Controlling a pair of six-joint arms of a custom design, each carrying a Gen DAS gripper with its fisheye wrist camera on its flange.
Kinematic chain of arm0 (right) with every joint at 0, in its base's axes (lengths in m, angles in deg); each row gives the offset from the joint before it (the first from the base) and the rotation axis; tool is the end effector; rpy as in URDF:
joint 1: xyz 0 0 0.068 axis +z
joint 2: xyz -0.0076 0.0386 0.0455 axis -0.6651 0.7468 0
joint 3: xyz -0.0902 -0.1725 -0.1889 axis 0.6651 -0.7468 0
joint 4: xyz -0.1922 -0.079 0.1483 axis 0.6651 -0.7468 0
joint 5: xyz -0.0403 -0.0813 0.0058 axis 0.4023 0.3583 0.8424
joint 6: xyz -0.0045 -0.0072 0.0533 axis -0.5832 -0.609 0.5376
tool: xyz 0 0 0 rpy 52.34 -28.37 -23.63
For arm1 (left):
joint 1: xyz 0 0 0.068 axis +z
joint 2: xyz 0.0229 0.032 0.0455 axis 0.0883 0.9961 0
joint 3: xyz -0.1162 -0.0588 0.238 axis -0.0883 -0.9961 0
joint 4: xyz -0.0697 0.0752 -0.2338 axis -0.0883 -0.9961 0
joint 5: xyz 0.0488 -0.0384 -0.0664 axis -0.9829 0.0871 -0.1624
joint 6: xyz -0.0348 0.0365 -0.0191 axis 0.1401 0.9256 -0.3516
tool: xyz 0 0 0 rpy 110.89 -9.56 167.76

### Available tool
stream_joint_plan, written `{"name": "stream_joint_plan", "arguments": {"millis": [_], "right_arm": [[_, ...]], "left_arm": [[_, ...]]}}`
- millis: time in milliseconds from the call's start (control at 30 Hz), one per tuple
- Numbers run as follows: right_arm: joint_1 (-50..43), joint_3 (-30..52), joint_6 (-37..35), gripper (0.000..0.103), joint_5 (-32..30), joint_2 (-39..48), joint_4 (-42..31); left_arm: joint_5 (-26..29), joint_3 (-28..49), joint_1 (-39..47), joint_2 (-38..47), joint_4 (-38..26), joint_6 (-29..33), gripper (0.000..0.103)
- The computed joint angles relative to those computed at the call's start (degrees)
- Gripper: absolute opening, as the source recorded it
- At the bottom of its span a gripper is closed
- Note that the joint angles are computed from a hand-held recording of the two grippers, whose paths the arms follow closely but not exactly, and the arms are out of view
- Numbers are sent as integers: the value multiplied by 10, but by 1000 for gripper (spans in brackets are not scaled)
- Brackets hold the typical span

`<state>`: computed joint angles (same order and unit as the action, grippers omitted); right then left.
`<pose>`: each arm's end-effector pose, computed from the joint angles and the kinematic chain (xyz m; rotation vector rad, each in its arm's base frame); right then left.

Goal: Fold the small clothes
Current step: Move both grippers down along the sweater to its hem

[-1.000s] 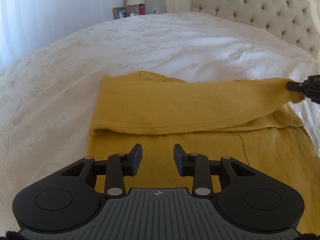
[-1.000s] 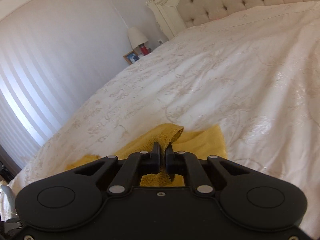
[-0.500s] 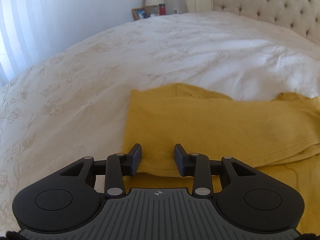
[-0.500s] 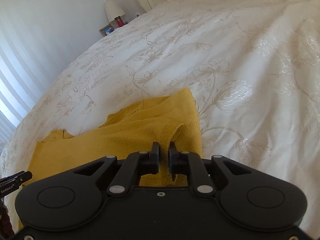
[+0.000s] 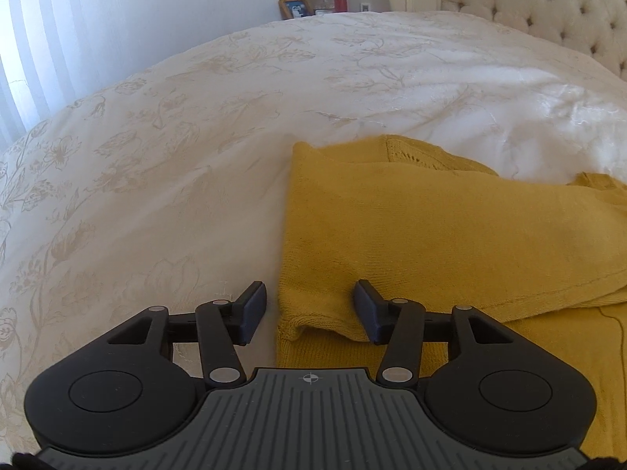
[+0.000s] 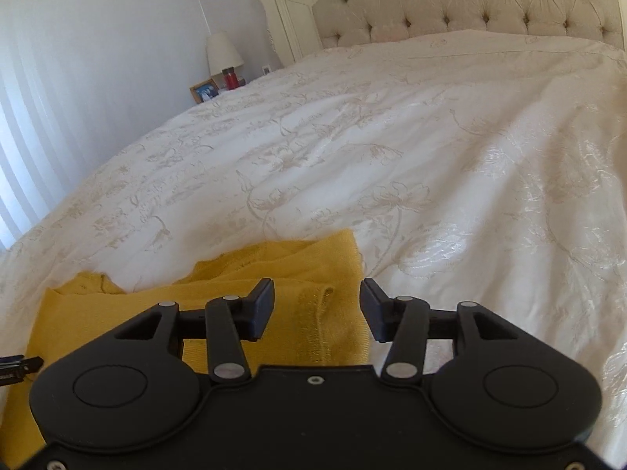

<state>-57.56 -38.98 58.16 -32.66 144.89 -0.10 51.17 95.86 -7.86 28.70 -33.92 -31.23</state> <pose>0.3225 -0.0739 0.1488 0.1133 2.1493 0.4434 0.2912 -0.0557 0.1351 -0.1056 2.3509 0.1731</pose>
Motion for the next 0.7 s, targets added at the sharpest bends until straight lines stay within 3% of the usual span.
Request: {"name": "stream_joint_plan", "arguments": {"millis": [100,200,300,467,567,700], "right_arm": [[-10,3,28,57,-78,18,21],[-4,15,25,59,-105,38,12],[12,56,7,63,-61,61,-79],[18,41,11,64,-47,53,-56],[32,28,-13,80,-12,45,-44],[42,20,-30,83,11,51,-36]], "left_arm": [[3,-9,2,0,16,-2,50],[8,-8,6,1,17,1,50],[10,-9,7,0,17,1,51],[10,-9,9,1,18,0,56],[17,-6,16,2,14,-6,67],[14,-17,27,5,31,-24,95]]}}
